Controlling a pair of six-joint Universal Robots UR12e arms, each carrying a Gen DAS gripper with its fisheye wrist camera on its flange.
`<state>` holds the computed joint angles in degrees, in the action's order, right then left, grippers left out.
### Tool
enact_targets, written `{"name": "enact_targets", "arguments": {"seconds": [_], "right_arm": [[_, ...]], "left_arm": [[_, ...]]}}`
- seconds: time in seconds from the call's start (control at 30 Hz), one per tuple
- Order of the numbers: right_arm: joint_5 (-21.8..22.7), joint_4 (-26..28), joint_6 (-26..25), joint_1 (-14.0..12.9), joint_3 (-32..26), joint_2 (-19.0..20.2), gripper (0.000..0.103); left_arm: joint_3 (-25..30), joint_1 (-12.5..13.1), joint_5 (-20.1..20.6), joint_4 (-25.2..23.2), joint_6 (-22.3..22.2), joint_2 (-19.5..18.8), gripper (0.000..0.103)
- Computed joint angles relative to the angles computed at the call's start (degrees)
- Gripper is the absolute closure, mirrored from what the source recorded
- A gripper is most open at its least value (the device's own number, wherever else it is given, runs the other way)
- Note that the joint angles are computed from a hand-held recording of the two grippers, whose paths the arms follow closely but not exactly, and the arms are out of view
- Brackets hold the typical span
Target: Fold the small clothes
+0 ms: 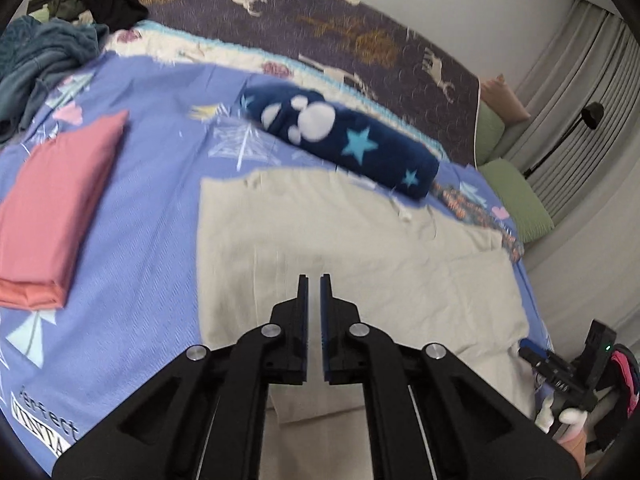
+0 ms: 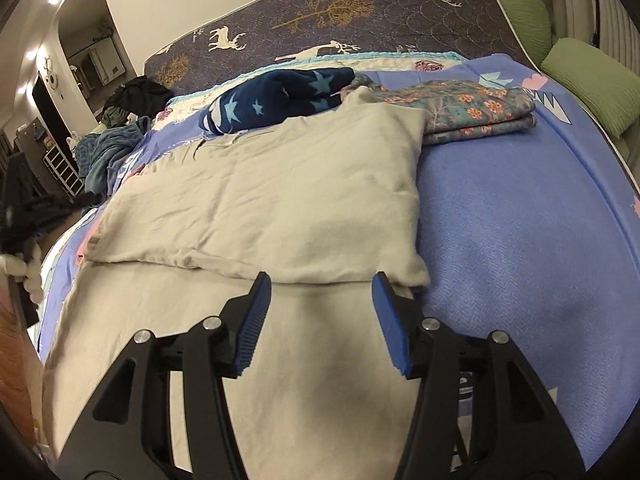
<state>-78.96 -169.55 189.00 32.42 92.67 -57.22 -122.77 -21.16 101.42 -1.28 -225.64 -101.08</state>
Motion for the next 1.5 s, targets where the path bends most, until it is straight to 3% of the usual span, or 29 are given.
{"name": "enact_targets", "arguments": {"seconds": [0.1,0.17,0.2,0.23,0.27,0.33,0.4,0.47,0.53,0.6,0.67,0.7,0.73,0.8,0.87,0.9,0.97,1.0,1.13,1.23,1.3,1.37,1.4,1.43,1.5], "right_arm": [[0.1,-0.7,0.0,0.3,0.1,-0.1,0.049],[0.4,-2.0,0.4,0.4,0.6,-0.5,0.049],[0.8,-2.9,0.5,0.3,1.0,-0.7,0.049],[0.9,-3.7,0.4,0.3,1.2,-0.9,0.049],[0.8,-4.7,0.2,0.3,1.6,-1.3,0.048],[0.5,-5.8,0.0,0.2,1.9,-1.7,0.046],[-0.1,-6.5,0.0,0.1,2.3,-2.0,0.046],[-0.6,-7.2,0.4,-0.3,2.7,-2.3,0.044],[-1.3,-6.6,1.2,-0.6,2.6,-2.2,0.044],[-0.7,-6.0,2.6,-1.0,2.6,-2.1,0.044],[0.0,-5.9,3.4,-1.2,2.8,-1.8,0.044],[0.0,-5.9,3.4,-1.1,2.9,-1.7,0.044],[0.0,-5.6,3.4,-1.1,2.9,-1.6,0.044],[0.5,-4.7,3.1,-1.0,2.6,-1.4,0.044],[0.4,-4.8,2.4,-0.8,2.6,-1.5,0.044],[0.3,-5.0,2.1,-0.7,2.6,-1.5,0.044],[0.1,-5.9,1.5,-0.7,2.9,-1.8,0.044],[0.1,-6.2,1.4,-0.7,3.1,-1.9,0.044],[-1.1,-6.8,1.6,-1.0,3.5,-2.2,0.043],[-1.8,-6.0,3.2,-1.5,3.4,-2.2,0.043],[-1.2,-6.2,3.8,-1.7,3.5,-2.1,0.043],[-1.1,-6.2,3.2,-1.7,3.4,-2.0,0.043],[-1.1,-5.9,2.7,-1.7,3.2,-1.8,0.043],[-0.9,-5.5,2.5,-1.7,2.9,-1.7,0.043],[-0.1,-4.6,2.5,-2.0,2.1,-1.2,0.043]], "left_arm": [[1.4,-0.5,1.3,-3.8,1.4,-1.3,0.068],[3.0,-1.1,3.0,-7.5,3.2,-2.4,0.068],[3.4,-1.3,3.3,-8.3,3.9,-2.7,0.072],[3.8,-1.5,3.8,-8.8,5.2,-3.1,0.092],[4.0,-1.6,3.7,-8.9,6.2,-3.2,0.103],[3.8,-2.4,5.9,-7.5,6.5,-3.1,0.103],[3.1,-3.4,9.4,-2.7,7.0,-2.3,0.103],[3.1,-4.2,14.0,-2.2,7.3,-1.3,0.103],[2.5,-3.8,15.4,-3.5,6.7,-0.1,0.103],[1.4,-3.0,14.8,-4.8,4.1,0.6,0.103],[0.2,-1.6,8.8,-3.3,2.9,0.6,0.103],[-0.3,-1.0,5.7,-1.8,2.8,0.4,0.096],[-0.5,-0.7,3.6,-0.7,3.0,-0.2,0.083],[0.7,-0.9,3.2,-3.2,4.1,-1.5,0.060],[2.7,-1.4,4.6,-7.1,6.1,-2.9,0.060],[3.7,-2.0,6.6,-8.9,7.4,-3.5,0.061],[5.1,-3.1,9.4,-11.3,10.1,-4.1,0.095],[5.1,-3.1,8.8,-10.6,10.0,-3.8,0.103],[3.9,-5.0,14.8,-2.5,11.3,-1.8,0.103],[5.1,-6.2,23.2,-7.7,12.4,-1.0,0.103],[5.1,-5.5,23.5,-10.9,11.8,-1.0,0.103],[4.8,-4.7,20.2,-12.6,11.3,-1.3,0.094],[5.3,-5.0,20.8,-15.1,10.6,-1.6,0.072],[5.9,-5.5,22.3,-16.4,10.3,-2.2,0.061],[6.4,-5.9,21.9,-14.4,11.9,-2.9,0.061]]}}
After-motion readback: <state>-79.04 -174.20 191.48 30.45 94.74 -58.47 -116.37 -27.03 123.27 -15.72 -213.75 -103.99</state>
